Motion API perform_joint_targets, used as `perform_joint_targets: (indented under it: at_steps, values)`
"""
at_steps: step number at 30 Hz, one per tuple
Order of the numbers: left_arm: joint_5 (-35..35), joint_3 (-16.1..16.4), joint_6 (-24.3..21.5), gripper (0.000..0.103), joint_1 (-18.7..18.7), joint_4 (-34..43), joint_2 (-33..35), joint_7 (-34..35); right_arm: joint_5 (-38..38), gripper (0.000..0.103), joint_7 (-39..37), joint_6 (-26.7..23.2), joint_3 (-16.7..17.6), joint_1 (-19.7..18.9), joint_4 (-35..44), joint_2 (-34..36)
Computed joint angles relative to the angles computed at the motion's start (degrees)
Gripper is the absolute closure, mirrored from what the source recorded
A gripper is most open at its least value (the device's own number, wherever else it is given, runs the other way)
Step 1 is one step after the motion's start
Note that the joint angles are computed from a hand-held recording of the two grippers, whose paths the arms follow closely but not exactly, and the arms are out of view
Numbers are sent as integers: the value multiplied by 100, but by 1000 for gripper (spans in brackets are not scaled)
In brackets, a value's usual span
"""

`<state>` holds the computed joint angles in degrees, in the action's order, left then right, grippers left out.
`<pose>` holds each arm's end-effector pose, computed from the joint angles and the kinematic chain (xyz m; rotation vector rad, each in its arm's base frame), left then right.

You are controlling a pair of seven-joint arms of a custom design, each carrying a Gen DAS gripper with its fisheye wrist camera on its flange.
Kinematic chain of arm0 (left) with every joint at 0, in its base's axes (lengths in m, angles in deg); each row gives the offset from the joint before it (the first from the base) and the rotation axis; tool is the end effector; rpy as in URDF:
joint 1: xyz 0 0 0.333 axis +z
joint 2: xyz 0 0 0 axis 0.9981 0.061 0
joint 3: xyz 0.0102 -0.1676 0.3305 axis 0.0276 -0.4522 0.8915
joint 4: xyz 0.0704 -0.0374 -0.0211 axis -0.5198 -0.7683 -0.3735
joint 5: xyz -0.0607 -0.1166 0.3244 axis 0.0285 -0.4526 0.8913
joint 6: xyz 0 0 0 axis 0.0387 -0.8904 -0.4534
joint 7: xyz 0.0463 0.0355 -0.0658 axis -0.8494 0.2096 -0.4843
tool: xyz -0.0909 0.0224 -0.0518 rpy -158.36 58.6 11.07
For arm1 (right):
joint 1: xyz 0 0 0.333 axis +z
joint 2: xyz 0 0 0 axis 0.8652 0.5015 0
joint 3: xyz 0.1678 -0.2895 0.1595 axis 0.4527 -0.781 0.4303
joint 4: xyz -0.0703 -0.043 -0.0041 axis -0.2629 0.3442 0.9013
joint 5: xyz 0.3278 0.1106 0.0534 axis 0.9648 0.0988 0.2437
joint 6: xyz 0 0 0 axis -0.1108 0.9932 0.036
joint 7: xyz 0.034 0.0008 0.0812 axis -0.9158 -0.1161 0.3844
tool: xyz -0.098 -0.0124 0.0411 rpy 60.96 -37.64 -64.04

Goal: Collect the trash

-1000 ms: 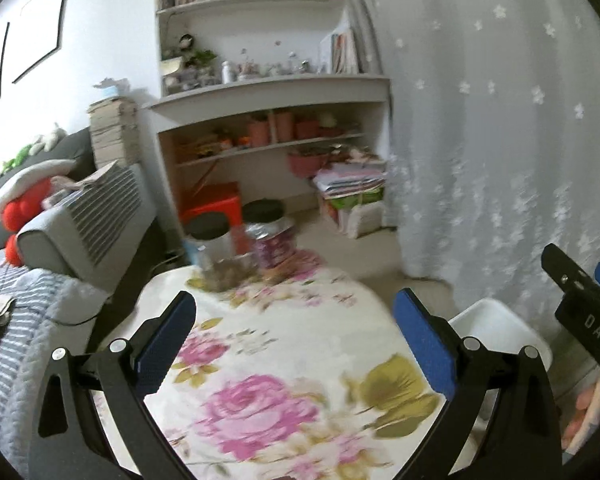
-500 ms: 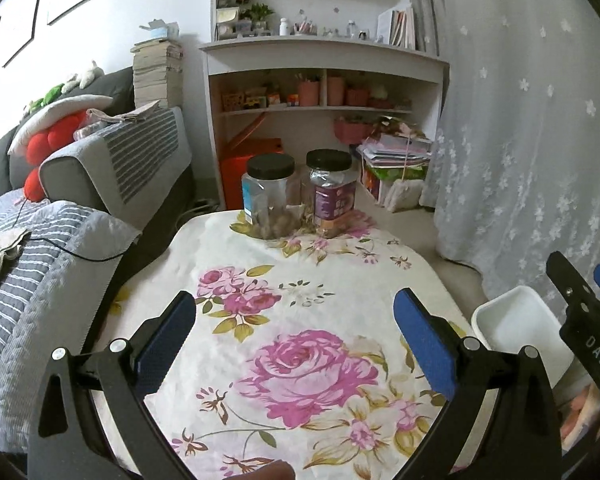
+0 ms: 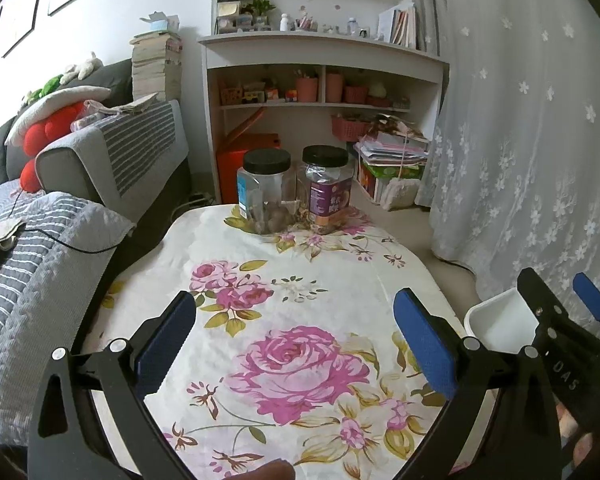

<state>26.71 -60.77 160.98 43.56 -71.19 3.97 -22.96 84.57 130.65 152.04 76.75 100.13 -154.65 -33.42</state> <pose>0.5411 -0.4689 0.5523 -1.9447 1.0751 -0.5611 0.6224 0.3647 0.5274 -1.6899 1.1690 -0.6471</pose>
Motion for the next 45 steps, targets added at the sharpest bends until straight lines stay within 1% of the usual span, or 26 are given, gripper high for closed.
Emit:
perform_joint_targets:
  at_steps: [6,10,12,17,27,34,37,39,41,45]
  values:
    - [-32,-2,-5,7,7,35,15,20,10,7,-122,114,167,-107,-49,-32]
    - [-78,0,30,7,14,89,44,45,71,7,-184,133,163,-96,-44,-29]
    - [-76,10,31,7,5,118,61,71,110,7,-184,112,69,-14,-44,-27]
    - [-90,36,48,7,-12,182,107,80,133,7,-223,120,44,-2,-45,-25]
    - [-145,117,127,7,-72,471,291,204,121,7,-209,15,20,-86,-49,-41]
    - [-204,138,194,7,-63,479,296,181,42,7,-148,-33,4,-102,-37,-30]
    - [-246,140,318,7,-36,505,321,142,20,7,-116,-54,-30,-81,-39,-31]
    - [-256,158,315,7,-51,569,367,172,-5,7,-111,-55,8,-114,-44,-37]
    - [-277,174,293,7,-68,634,407,224,-8,7,-84,-46,-34,-75,-47,-33]
    - [-274,209,326,8,-81,591,392,262,-34,7,-75,-54,-1,-109,-51,-34]
